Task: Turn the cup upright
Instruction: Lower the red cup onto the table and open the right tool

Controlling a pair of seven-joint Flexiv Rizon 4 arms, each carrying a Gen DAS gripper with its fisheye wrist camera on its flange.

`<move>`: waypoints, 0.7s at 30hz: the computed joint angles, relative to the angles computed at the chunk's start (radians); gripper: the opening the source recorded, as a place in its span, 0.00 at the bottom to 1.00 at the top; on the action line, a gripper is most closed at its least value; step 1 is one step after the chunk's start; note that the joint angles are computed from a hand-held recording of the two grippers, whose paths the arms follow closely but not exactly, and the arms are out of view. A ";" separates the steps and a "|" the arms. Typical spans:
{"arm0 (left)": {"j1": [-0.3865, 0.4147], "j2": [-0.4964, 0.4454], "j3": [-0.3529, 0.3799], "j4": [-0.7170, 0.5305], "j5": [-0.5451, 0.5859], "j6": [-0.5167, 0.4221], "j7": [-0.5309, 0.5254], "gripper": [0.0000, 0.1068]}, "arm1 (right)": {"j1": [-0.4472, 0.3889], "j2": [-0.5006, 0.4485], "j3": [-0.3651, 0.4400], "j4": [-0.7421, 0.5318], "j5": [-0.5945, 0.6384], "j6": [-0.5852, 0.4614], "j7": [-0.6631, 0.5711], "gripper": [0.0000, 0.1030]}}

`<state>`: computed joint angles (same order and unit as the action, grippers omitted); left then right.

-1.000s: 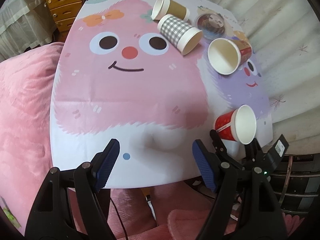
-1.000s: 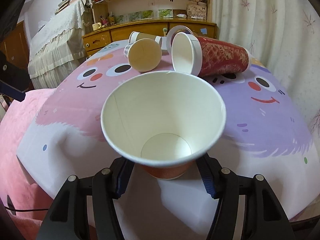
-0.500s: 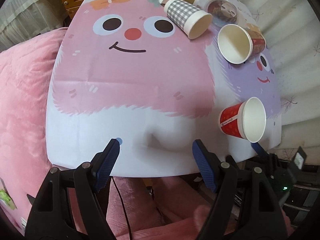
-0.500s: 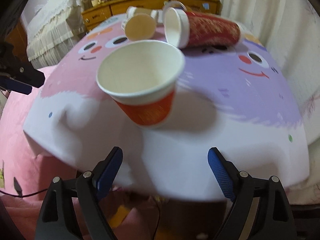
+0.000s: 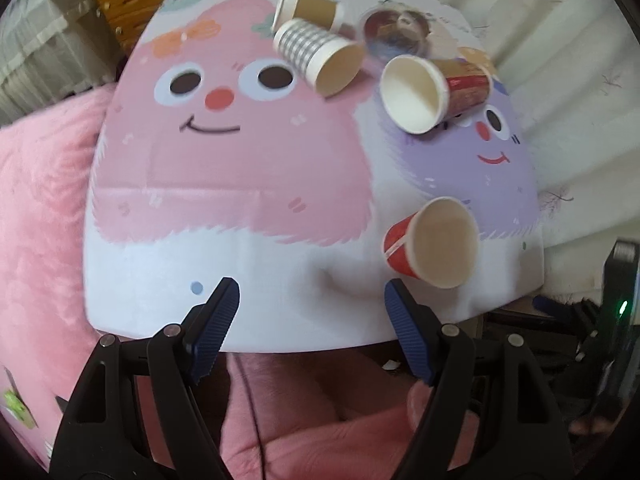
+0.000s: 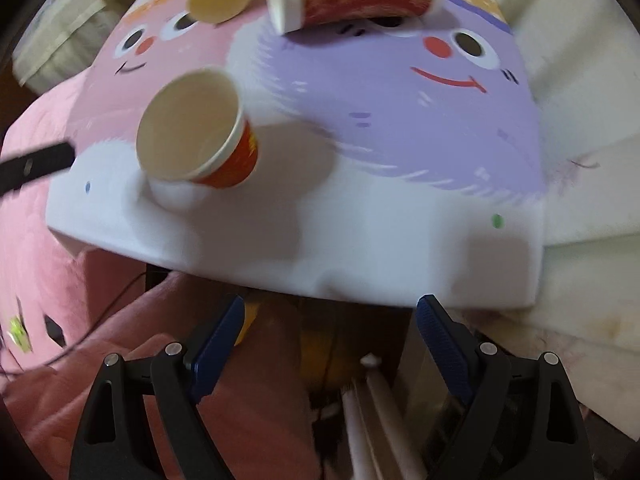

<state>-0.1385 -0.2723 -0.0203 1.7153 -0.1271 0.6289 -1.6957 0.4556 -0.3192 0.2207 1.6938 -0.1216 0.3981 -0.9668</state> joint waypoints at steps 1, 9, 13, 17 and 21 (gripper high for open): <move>-0.005 0.003 0.003 -0.011 0.018 -0.002 -0.008 0.68 | -0.004 0.001 -0.003 -0.021 0.010 -0.016 0.004 0.86; -0.029 0.014 0.012 -0.121 0.105 -0.058 -0.128 0.68 | -0.020 0.013 -0.007 -0.159 0.063 -0.017 0.001 0.90; -0.048 0.044 0.009 -0.129 0.153 -0.037 -0.166 0.68 | -0.004 0.031 -0.019 -0.182 0.014 0.014 0.029 0.90; -0.065 0.059 0.011 -0.145 0.224 -0.033 -0.198 0.68 | 0.014 0.050 -0.033 -0.159 -0.071 0.055 0.108 0.90; -0.083 0.065 0.006 -0.168 0.292 -0.048 -0.222 0.69 | 0.012 0.077 -0.029 -0.124 -0.095 0.089 0.158 0.90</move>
<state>-0.2213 -0.2070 -0.0145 1.5473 0.1649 0.5812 -1.9173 0.4672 -0.2424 0.1914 1.5696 -0.2165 0.4871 -0.8092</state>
